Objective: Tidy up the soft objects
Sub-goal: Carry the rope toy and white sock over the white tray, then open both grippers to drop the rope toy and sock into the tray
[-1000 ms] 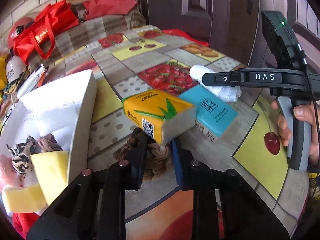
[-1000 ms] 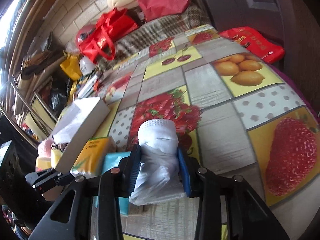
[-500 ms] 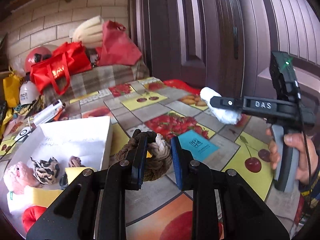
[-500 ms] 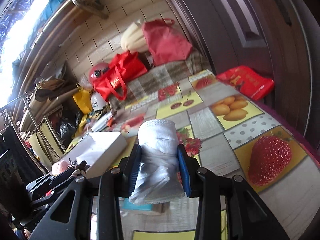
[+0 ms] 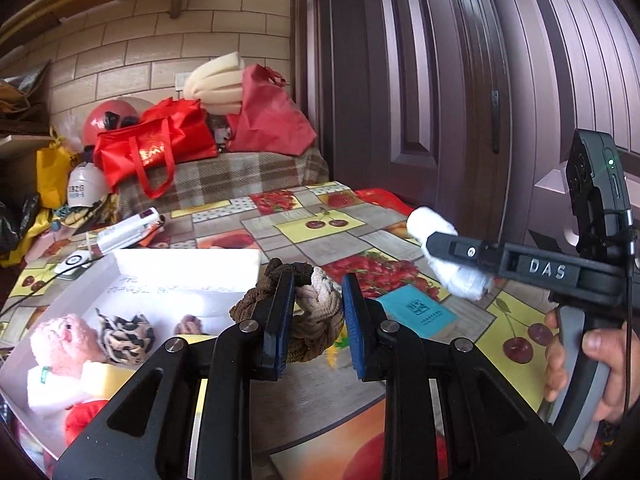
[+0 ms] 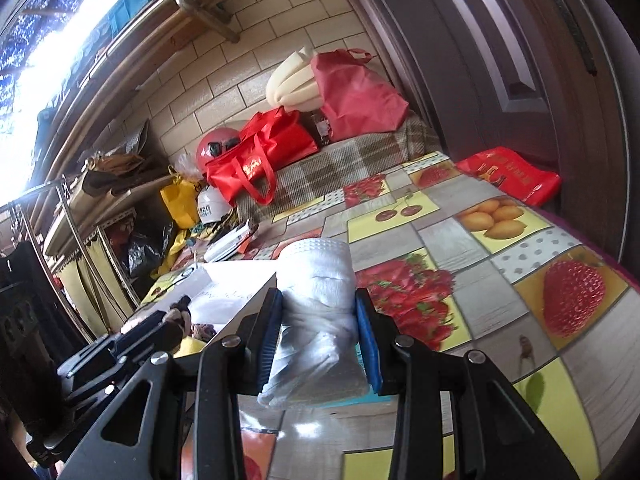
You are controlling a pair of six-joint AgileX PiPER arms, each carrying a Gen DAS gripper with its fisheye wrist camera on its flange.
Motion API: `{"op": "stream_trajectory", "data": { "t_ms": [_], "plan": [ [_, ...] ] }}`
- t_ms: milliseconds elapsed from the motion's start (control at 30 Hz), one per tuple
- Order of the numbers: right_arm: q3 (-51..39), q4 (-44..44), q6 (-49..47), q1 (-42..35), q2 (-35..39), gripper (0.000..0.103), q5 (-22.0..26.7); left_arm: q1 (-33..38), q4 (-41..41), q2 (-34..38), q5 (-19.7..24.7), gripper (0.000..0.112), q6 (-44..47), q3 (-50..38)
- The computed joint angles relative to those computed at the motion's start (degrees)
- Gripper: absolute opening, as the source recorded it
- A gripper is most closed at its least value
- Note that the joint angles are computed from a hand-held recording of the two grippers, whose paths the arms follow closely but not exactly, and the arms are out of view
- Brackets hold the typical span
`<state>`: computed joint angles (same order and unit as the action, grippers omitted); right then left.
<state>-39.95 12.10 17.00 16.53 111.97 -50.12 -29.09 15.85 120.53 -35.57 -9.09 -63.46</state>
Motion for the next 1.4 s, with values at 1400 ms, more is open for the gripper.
{"op": "stream_trajectory", "data": {
  "t_ms": [1400],
  "plan": [
    [-50.09, 39.15, -53.89, 13.51, 21.58, 0.036, 35.28, 22.63, 47.70, 8.07, 15.81, 0.024, -55.15, -19.36]
  ]
}}
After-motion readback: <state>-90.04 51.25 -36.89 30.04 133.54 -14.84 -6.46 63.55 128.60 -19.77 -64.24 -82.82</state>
